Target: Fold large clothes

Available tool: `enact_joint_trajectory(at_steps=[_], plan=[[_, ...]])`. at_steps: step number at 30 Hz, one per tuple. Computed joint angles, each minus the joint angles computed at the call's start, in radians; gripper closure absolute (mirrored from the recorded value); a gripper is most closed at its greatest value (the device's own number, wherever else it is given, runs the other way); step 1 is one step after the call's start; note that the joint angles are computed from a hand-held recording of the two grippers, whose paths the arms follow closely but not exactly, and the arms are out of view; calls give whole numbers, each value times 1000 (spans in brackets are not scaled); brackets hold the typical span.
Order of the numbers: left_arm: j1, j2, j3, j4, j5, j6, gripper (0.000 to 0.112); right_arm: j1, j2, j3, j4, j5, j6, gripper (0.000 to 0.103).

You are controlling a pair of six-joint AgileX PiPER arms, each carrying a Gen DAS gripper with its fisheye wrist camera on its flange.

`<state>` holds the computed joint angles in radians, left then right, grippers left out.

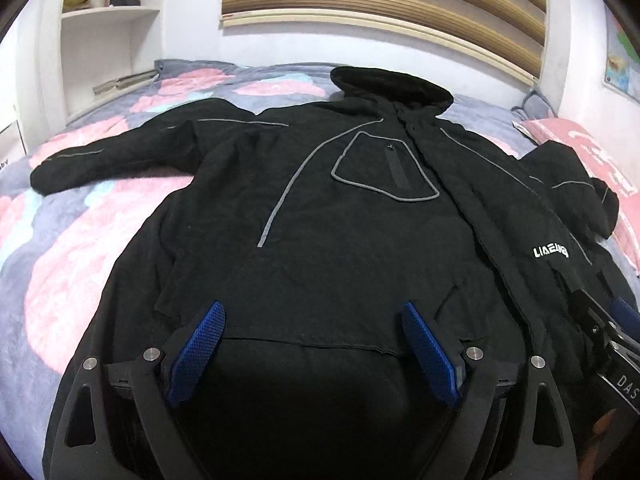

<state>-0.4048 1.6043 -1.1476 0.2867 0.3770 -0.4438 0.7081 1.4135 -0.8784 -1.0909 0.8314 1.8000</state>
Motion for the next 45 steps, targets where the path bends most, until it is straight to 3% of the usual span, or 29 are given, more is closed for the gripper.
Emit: enact_joint_trajectory(at_steps=[23,45], plan=[[-8,18,-31,22,38,5,21,-49,15,1,80,-75,-67,0],[-15,33,-51,41,51,-11,21,-64,32,-20,123,-71,-120,0]])
